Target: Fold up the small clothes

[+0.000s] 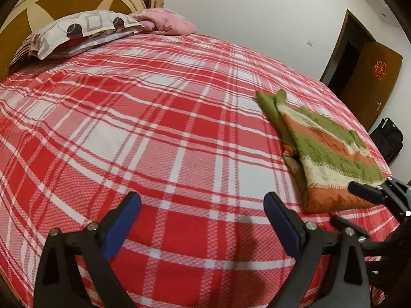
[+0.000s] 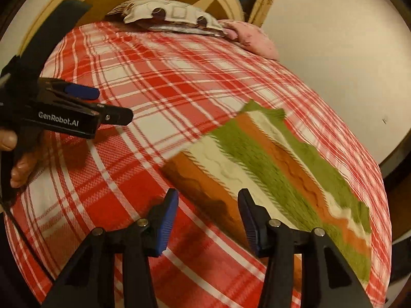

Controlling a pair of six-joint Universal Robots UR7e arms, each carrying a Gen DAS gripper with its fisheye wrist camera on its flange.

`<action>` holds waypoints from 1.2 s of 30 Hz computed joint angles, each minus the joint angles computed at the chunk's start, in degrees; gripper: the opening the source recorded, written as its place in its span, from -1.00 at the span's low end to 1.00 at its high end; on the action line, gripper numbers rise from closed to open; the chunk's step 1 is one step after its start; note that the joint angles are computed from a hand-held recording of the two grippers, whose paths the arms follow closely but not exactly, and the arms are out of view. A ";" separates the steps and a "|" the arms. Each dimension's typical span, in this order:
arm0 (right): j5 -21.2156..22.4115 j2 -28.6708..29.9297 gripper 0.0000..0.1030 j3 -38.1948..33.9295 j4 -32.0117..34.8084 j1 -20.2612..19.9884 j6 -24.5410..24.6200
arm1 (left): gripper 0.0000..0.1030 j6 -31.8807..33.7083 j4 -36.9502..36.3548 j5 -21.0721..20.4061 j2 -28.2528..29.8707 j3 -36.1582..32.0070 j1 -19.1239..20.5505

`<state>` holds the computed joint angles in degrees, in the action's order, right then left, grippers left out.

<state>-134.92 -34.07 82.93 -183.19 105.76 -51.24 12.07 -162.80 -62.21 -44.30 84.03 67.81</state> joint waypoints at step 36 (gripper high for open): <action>2.72 2.06 -0.72 -1.19 -5.15 -2.43 4.52 | 0.61 -2.97 41.38 -23.38 29.56 -56.67 1.76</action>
